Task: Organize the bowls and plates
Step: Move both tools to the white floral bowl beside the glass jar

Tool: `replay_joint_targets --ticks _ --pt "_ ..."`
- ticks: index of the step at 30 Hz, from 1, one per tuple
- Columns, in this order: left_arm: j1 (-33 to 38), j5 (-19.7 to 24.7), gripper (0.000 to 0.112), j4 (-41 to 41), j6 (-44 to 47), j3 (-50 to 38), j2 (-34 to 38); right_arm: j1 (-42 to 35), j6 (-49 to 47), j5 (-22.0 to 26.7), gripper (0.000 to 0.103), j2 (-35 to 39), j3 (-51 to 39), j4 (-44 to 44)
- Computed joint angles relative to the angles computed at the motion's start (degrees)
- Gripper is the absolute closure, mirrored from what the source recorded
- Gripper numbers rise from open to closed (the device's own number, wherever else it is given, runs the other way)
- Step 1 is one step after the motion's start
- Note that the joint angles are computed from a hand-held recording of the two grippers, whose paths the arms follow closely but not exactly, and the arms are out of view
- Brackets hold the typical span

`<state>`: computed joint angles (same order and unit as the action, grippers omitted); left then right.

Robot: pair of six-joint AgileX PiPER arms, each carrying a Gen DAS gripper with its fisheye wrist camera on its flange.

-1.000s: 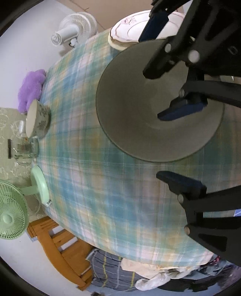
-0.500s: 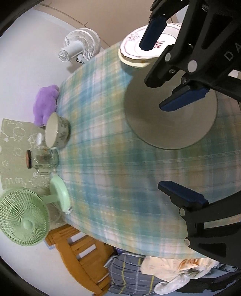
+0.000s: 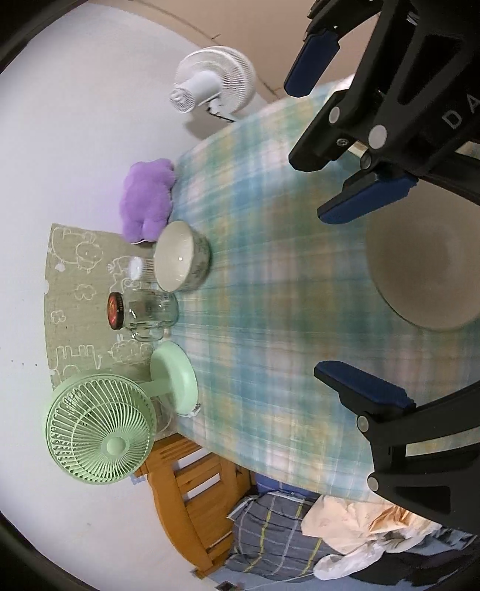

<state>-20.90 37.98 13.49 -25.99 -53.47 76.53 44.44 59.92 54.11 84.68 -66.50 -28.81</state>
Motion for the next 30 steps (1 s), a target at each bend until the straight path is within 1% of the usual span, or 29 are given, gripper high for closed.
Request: replay_joint_targets --ticks 2,5,8,12,16,19,24,28,30 --pt "-1.0 0.5 0.035 1.6 -3.0 -3.0 2.5 -2.5 -4.3 -0.6 0.036 0.7 -1.5 1.0" --pt "-1.9 0.9 0.038 3.2 -5.6 -7.9 6.6 -7.9 -12.4 -3.6 0.036 1.8 -3.6 4.4" --pt "-2.6 1.9 0.038 5.2 -8.4 -13.5 11.0 -12.5 -19.3 -5.9 0.036 3.7 -6.3 7.6" --pt "-3.4 3.7 0.037 8.0 -11.4 -21.9 17.6 -19.2 -29.3 -8.3 0.036 8.2 -12.1 13.3" --pt "-4.4 5.4 0.038 11.6 -16.7 -30.3 24.9 -24.8 -36.6 -10.0 0.036 13.3 -17.8 19.5" --pt "-4.2 7.6 0.038 11.9 -16.7 -38.0 31.0 -27.9 -40.9 -10.3 0.036 18.1 -22.8 22.8" --pt "-3.5 10.6 0.038 12.2 -14.2 -49.8 39.6 -31.7 -47.2 -9.2 0.036 26.3 -32.6 27.9" --pt "-2.3 10.6 0.039 11.5 -12.7 -56.9 45.7 -32.1 -48.0 -8.0 0.036 32.9 -40.7 27.6" --pt "-1.6 13.0 0.042 10.8 -11.4 -62.9 50.1 -31.6 -46.8 -6.8 0.036 37.2 -46.0 25.7"
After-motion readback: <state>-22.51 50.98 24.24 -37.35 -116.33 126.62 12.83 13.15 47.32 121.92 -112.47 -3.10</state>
